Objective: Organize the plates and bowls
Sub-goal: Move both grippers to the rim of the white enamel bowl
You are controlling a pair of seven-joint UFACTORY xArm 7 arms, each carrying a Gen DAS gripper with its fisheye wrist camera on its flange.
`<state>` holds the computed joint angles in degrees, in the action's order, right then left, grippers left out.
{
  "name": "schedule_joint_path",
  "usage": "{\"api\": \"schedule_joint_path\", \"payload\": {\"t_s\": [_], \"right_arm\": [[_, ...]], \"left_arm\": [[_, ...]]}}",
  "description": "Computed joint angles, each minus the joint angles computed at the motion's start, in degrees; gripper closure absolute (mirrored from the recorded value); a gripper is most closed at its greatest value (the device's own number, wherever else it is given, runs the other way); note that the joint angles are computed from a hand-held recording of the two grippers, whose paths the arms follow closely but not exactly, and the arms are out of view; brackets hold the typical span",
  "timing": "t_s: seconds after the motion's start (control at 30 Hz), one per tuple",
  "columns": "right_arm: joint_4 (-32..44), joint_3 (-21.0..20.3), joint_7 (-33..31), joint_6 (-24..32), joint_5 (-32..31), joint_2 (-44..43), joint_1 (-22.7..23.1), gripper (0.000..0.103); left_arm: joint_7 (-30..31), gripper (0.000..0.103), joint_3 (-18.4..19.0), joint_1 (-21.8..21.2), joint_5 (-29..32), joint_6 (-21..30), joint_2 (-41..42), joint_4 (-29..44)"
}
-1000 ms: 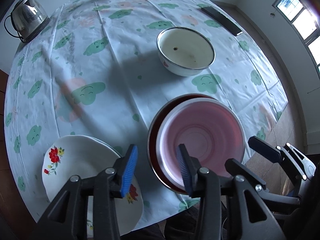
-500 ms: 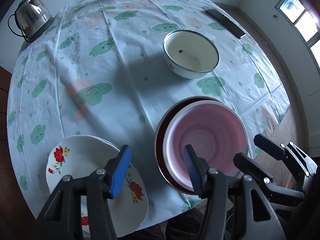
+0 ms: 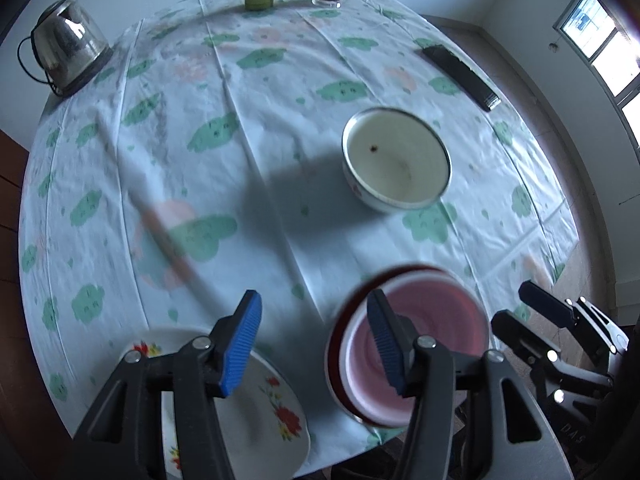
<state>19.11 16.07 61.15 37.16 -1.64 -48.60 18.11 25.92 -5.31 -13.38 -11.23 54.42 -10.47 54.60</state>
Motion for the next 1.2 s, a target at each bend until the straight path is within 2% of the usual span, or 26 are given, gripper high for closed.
{"api": "schedule_joint_path", "payload": {"t_s": [0.2,0.47,0.67,0.9,1.2], "right_arm": [[0.2,-3.9,-4.5,-0.9,-0.6,1.2,-2.5,0.048],[1.9,-6.7,-10.5,-2.7,0.0,5.9,-5.8,0.048],[3.5,-9.5,-15.2,-4.9,2.5,10.4,-6.8,0.049],[5.6,-12.6,-20.2,-7.2,6.9,16.4,-7.4,0.050],[9.2,-13.1,-24.3,-7.9,9.5,22.8,-8.7,0.059]], "left_arm": [[-1.0,0.048,-1.2,-0.8,1.5,-1.2,4.4,4.5],[-2.8,0.047,-2.5,-2.1,3.3,-1.7,9.3,8.4],[-4.0,0.047,-3.0,-2.9,4.5,-0.9,13.0,11.5],[-6.7,0.048,-3.3,-3.9,8.4,-2.4,17.3,14.6],[-8.8,0.048,-3.5,-4.9,10.7,-2.3,21.2,17.7]]}}
